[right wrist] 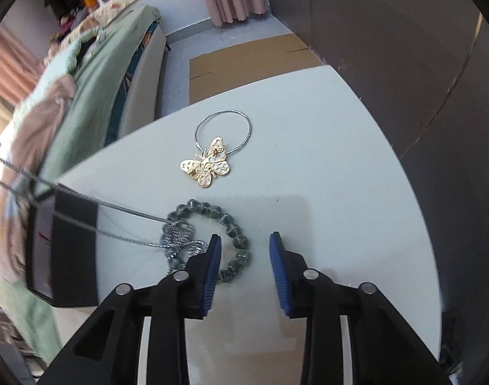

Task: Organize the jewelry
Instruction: 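Lift the charm over the box with the left tool while the right tool grasps the green bead bracelet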

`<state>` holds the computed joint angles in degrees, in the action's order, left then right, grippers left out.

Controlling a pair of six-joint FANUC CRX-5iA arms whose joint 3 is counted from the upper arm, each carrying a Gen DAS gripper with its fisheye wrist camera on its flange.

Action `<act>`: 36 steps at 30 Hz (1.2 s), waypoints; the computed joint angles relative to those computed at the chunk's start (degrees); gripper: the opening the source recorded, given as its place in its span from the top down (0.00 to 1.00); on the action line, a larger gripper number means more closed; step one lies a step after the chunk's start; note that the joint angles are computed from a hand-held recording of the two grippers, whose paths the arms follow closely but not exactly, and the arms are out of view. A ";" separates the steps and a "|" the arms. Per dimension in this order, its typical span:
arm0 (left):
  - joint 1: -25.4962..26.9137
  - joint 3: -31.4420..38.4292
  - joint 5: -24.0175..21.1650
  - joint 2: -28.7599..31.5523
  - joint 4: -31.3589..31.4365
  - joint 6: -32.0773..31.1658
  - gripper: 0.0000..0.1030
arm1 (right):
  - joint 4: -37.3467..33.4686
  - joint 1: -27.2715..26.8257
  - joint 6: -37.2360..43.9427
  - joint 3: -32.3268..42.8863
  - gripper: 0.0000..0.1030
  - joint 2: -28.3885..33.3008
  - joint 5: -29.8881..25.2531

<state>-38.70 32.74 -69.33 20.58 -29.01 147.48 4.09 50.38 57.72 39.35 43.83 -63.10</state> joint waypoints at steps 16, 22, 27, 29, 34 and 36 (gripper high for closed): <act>-4.93 7.68 -12.48 -3.15 -10.83 -0.17 0.86 | -21.13 -5.63 10.20 -2.26 0.91 -5.92 5.28; -7.26 11.50 -17.06 -3.66 -15.48 -1.69 0.86 | -26.05 -6.61 12.84 -4.98 0.91 -9.50 9.80; -8.87 14.34 -19.98 -3.66 -18.62 -3.36 0.86 | -28.05 -6.93 14.46 -6.72 0.91 -11.68 12.10; -9.04 14.79 -20.42 -3.75 -19.08 -3.68 0.86 | -27.92 -6.79 14.70 -7.27 0.91 -12.27 13.03; -9.56 15.70 -21.11 -3.64 -20.12 -4.26 0.86 | -28.19 -6.69 15.43 -7.64 0.91 -12.76 13.23; -9.97 16.40 -21.55 -3.51 -20.92 -4.63 0.86 | -28.18 -6.68 15.31 -7.56 0.91 -12.59 13.10</act>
<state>-48.68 49.14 -90.88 17.07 -49.93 142.86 -24.09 43.70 73.03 31.80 31.24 -50.00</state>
